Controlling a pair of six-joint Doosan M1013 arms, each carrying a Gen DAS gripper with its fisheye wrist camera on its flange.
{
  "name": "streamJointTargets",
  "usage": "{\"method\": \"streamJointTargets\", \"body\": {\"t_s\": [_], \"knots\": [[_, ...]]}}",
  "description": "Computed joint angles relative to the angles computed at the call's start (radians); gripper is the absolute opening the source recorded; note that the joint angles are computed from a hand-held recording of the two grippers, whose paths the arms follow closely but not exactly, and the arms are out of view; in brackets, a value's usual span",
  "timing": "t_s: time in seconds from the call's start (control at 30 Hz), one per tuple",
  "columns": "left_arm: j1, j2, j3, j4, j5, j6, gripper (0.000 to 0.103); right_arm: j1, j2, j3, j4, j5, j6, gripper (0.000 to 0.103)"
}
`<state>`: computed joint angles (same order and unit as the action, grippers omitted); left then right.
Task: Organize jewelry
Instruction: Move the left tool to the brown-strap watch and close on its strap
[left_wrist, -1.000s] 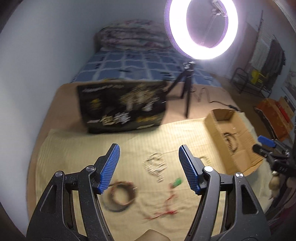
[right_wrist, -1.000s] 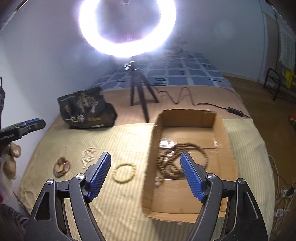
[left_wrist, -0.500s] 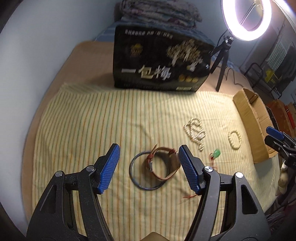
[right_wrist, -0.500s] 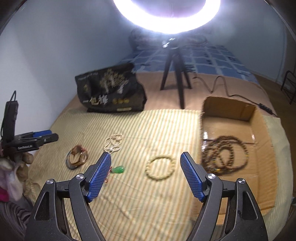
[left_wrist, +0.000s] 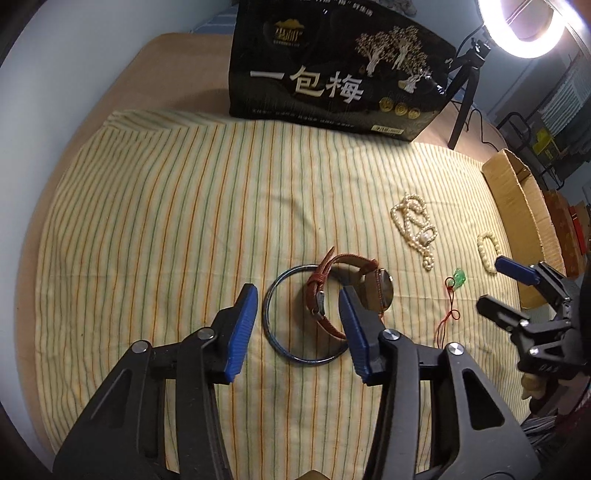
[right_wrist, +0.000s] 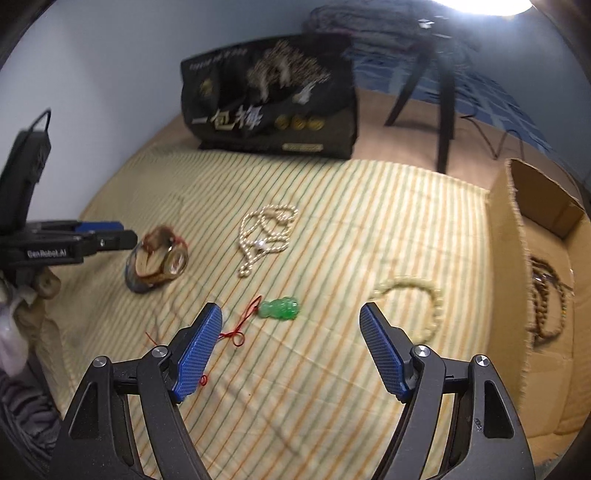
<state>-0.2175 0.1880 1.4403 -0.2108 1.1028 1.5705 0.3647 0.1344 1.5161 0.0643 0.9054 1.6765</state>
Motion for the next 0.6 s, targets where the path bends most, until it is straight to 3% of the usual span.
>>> {"method": "streamJointTargets", "body": {"t_s": [0.13, 0.47, 0.6], "knots": [[0.006, 0.005, 0.001, -0.017, 0.007, 0.005, 0.041, 0.012, 0.025, -0.018, -0.008, 0.028, -0.036, 0.062], [-0.007, 0.021, -0.003, -0.021, 0.020, 0.022, 0.035, 0.025, 0.055, -0.034, -0.056, 0.051, -0.024, 0.053], [-0.017, 0.025, -0.002, -0.004, 0.020, 0.021, 0.025, 0.030, 0.059, -0.036, -0.067, 0.052, -0.025, 0.048]]}}
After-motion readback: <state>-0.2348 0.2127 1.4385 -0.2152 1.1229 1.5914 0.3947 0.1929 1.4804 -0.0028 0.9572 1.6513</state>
